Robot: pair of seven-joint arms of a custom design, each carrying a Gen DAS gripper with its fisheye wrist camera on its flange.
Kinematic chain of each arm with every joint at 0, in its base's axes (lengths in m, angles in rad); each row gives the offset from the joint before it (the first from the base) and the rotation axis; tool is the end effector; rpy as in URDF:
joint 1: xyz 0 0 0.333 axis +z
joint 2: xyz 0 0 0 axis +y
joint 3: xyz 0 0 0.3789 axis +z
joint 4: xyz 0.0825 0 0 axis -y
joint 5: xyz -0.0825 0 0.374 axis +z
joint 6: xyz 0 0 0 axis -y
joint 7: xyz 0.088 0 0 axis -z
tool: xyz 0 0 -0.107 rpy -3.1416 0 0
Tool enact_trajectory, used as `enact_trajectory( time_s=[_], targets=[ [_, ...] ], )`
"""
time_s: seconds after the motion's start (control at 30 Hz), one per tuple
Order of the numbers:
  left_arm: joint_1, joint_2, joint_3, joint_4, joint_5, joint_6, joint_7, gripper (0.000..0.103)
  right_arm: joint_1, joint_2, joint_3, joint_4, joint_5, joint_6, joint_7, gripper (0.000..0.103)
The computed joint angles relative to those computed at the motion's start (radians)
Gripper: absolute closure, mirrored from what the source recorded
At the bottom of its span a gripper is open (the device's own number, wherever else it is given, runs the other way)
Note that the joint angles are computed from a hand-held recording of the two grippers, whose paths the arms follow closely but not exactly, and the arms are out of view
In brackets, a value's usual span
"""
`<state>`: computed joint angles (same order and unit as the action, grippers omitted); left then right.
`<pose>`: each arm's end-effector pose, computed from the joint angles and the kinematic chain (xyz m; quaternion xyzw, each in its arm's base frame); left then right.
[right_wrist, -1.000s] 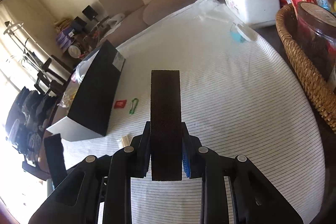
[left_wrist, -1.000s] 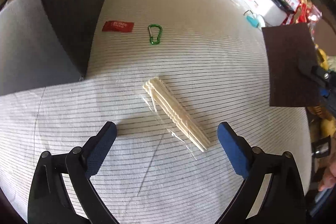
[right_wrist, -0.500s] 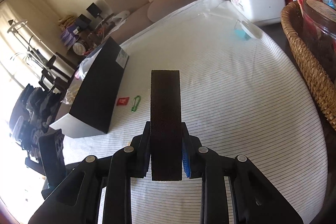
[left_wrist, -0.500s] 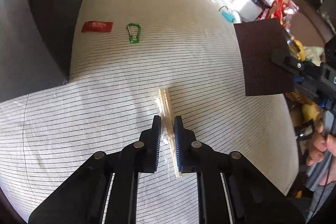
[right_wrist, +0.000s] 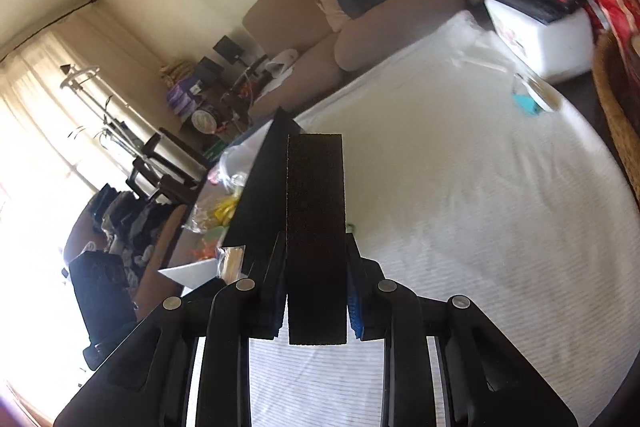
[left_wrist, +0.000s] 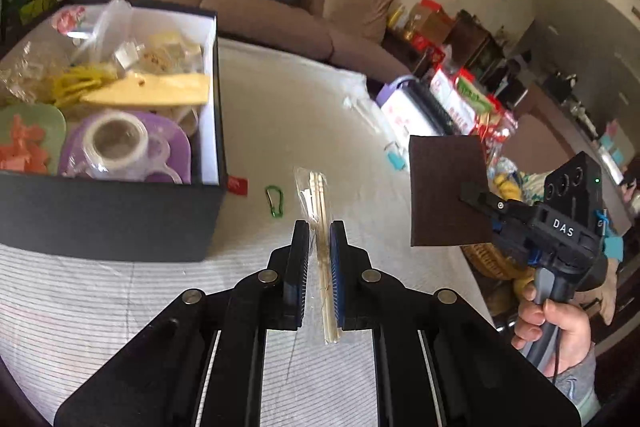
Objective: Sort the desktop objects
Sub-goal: 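Carry both items into the box and release the sponge with the right tool, then lower the wooden sticks onto the purple plate and open the left tool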
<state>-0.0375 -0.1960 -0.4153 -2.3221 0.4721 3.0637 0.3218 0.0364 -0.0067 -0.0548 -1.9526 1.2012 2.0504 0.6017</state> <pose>0.4328 -0.2687 0.5821 -0.7211 0.5258 -0.4327 0.1275 0.5704 0.0401 0.5872 -0.7130 0.4744 0.1067 0.5051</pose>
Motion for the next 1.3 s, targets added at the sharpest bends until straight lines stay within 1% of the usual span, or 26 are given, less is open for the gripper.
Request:
enact_trajectory(
  time_s=[0.07, 0.13, 0.17, 0.23, 0.27, 0.3, 0.33, 0.37, 0.43, 0.5, 0.53, 0.6, 0.63, 0.67, 0.7, 0.73, 0.77, 0.87, 0.9, 0.93, 1.0, 1.1, 1.17, 1.2, 1.23, 1.3],
  targets=[
    [0.023, -0.045, 0.011, -0.021, 0.004, 0.018, -0.009, 0.093, 0.027, 0.034, 0.027, 0.082, 0.012, -0.018, 0.034, 0.079],
    [-0.004, -0.085, 0.07, -0.05, -0.055, 0.046, 0.042, 0.093, 0.058, 0.092, 0.061, 0.189, 0.003, -0.024, 0.107, 0.079],
    [-0.005, -0.11, 0.091, -0.065, -0.078, 0.057, 0.062, 0.093, 0.077, 0.125, 0.081, 0.244, -0.007, -0.011, 0.143, 0.079],
    [0.039, -0.157, 0.094, -0.082, -0.096, 0.039, 0.077, 0.093, 0.119, 0.21, 0.124, 0.37, -0.059, 0.013, 0.233, 0.079],
    [0.055, -0.174, 0.101, -0.089, -0.109, 0.026, 0.088, 0.093, 0.139, 0.254, 0.144, 0.429, -0.091, 0.02, 0.284, 0.079],
    [0.051, -0.184, 0.125, -0.101, -0.132, 0.022, 0.107, 0.093, 0.161, 0.298, 0.163, 0.489, -0.134, 0.03, 0.333, 0.079],
    [0.037, -0.191, 0.159, -0.117, -0.16, 0.031, 0.129, 0.093, 0.188, 0.343, 0.179, 0.548, -0.188, 0.047, 0.381, 0.079],
    [0.038, -0.196, 0.18, -0.133, -0.183, 0.042, 0.143, 0.093, 0.213, 0.384, 0.191, 0.6, -0.245, 0.063, 0.426, 0.079],
    [0.061, -0.205, 0.198, -0.163, -0.217, 0.06, 0.157, 0.093, 0.263, 0.467, 0.203, 0.699, -0.352, 0.086, 0.521, 0.079],
    [0.038, -0.197, 0.237, -0.189, -0.263, 0.087, 0.185, 0.094, 0.303, 0.54, 0.203, 0.782, -0.438, 0.107, 0.623, 0.079],
    [0.032, -0.192, 0.249, -0.195, -0.279, 0.092, 0.201, 0.094, 0.315, 0.574, 0.204, 0.82, -0.47, 0.111, 0.668, 0.079],
    [0.052, -0.198, 0.234, -0.21, -0.297, 0.091, 0.221, 0.094, 0.336, 0.633, 0.2, 0.897, -0.547, 0.105, 0.73, 0.078],
    [0.057, -0.197, 0.23, -0.215, -0.309, 0.093, 0.23, 0.094, 0.349, 0.665, 0.193, 0.952, -0.6, 0.084, 0.757, 0.077],
    [0.044, -0.192, 0.244, -0.219, -0.328, 0.1, 0.245, 0.094, 0.361, 0.692, 0.186, 1.004, -0.653, 0.056, 0.78, 0.074],
    [0.022, -0.188, 0.263, -0.223, -0.35, 0.108, 0.261, 0.094, 0.376, 0.72, 0.173, 1.061, -0.715, 0.018, 0.8, 0.064],
    [0.012, -0.187, 0.27, -0.227, -0.367, 0.114, 0.273, 0.094, 0.395, 0.728, 0.158, 1.085, -0.785, 0.011, 0.805, 0.054],
    [0.009, -0.185, 0.271, -0.23, -0.381, 0.12, 0.284, 0.094, 0.412, 0.717, 0.144, 1.074, -0.843, 0.027, 0.786, 0.046],
    [-0.024, -0.168, 0.289, -0.227, -0.423, 0.127, 0.329, 0.094, 0.45, 0.625, 0.121, 0.924, -0.992, 0.193, 0.705, 0.041],
    [-0.026, -0.165, 0.285, -0.226, -0.436, 0.126, 0.339, 0.094, 0.445, 0.597, 0.134, 0.875, -1.01, 0.242, 0.676, 0.04],
    [-0.026, -0.163, 0.28, -0.224, -0.45, 0.123, 0.347, 0.094, 0.429, 0.577, 0.157, 0.841, -1.011, 0.269, 0.648, 0.04],
    [-0.042, -0.155, 0.288, -0.221, -0.481, 0.125, 0.371, 0.094, 0.398, 0.544, 0.194, 0.791, -0.992, 0.28, 0.615, 0.04],
    [-0.055, -0.148, 0.293, -0.222, -0.52, 0.136, 0.399, 0.094, 0.325, 0.473, 0.252, 0.682, -0.892, 0.295, 0.53, 0.04],
    [-0.077, -0.137, 0.309, -0.218, -0.543, 0.14, 0.421, 0.094, 0.261, 0.382, 0.295, 0.544, -0.765, 0.333, 0.419, 0.04],
    [-0.083, -0.132, 0.311, -0.214, -0.551, 0.138, 0.431, 0.094, 0.231, 0.334, 0.308, 0.475, -0.695, 0.342, 0.355, 0.04],
    [-0.085, -0.124, 0.311, -0.207, -0.557, 0.136, 0.441, 0.094, 0.203, 0.284, 0.312, 0.404, -0.624, 0.349, 0.286, 0.04],
    [-0.103, -0.103, 0.32, -0.189, -0.571, 0.129, 0.464, 0.094, 0.168, 0.196, 0.303, 0.275, -0.497, 0.369, 0.17, 0.038]
  ],
)
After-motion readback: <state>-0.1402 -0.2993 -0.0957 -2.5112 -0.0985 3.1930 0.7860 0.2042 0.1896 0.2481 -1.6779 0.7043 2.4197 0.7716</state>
